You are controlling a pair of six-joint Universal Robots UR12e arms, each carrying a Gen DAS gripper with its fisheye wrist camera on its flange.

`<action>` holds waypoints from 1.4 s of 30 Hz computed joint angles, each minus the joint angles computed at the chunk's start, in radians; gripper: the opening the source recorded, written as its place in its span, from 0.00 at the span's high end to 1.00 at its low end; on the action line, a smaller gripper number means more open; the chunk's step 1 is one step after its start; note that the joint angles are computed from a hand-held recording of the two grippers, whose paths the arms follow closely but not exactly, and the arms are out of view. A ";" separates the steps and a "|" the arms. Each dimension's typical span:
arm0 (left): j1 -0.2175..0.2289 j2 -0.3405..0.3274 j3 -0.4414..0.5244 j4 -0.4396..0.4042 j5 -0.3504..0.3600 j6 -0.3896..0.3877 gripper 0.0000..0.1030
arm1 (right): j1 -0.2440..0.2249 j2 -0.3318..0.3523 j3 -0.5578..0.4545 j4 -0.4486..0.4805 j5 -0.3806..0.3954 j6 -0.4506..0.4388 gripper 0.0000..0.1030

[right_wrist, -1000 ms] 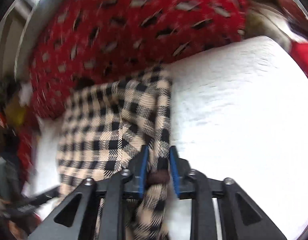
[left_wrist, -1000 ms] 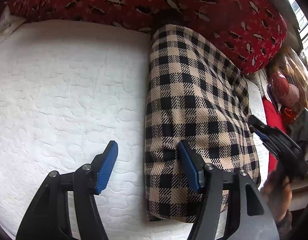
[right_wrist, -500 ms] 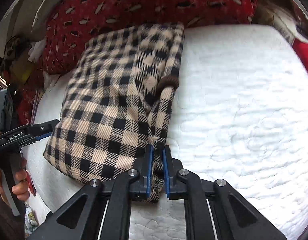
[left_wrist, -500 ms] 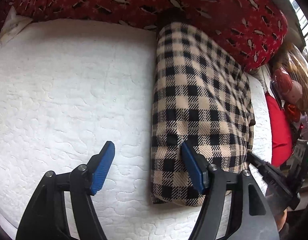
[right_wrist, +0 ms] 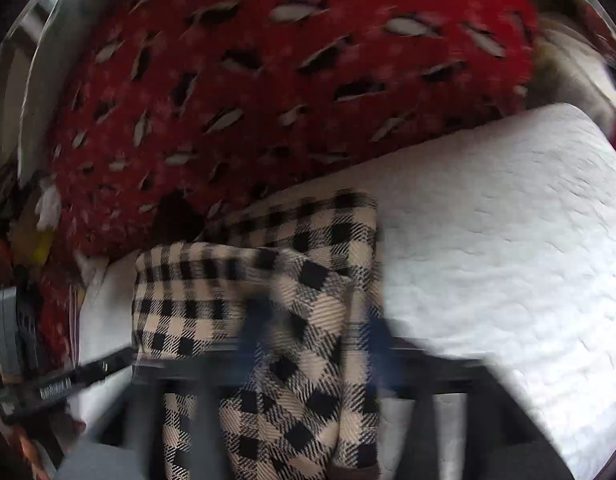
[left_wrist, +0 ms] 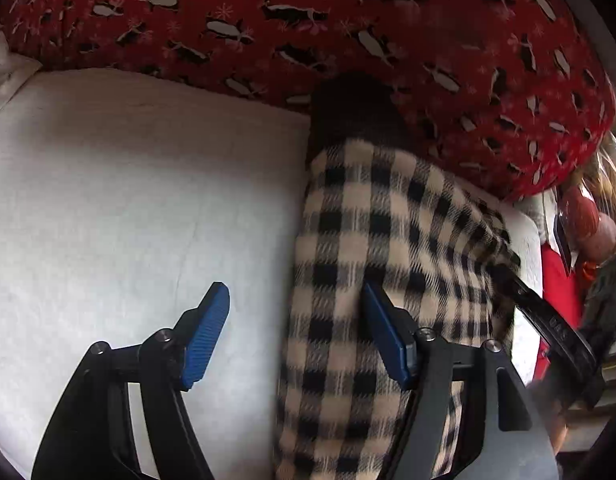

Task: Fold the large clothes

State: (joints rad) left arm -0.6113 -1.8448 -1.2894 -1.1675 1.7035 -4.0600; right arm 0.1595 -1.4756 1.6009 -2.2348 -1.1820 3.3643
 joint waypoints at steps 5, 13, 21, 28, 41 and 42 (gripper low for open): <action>0.010 -0.034 0.023 -0.019 -0.016 0.030 0.22 | -0.005 -0.021 0.052 -0.111 -0.073 0.040 0.94; -0.023 -0.012 0.039 -0.078 0.055 0.028 0.22 | -0.038 -0.098 0.124 -0.123 0.000 0.068 0.71; -0.058 0.002 0.068 -0.168 0.099 0.025 0.22 | 0.008 -0.166 0.170 0.023 -0.087 -0.118 0.55; -0.111 0.025 0.044 -0.197 0.130 0.017 0.22 | 0.002 -0.262 0.234 0.035 -0.037 -0.167 0.56; -0.130 0.038 0.013 -0.188 0.132 -0.014 0.21 | 0.044 -0.289 0.244 0.198 -0.187 -0.182 0.43; -0.131 0.037 0.013 -0.188 0.136 -0.015 0.21 | 0.051 -0.294 0.255 0.174 -0.203 -0.178 0.43</action>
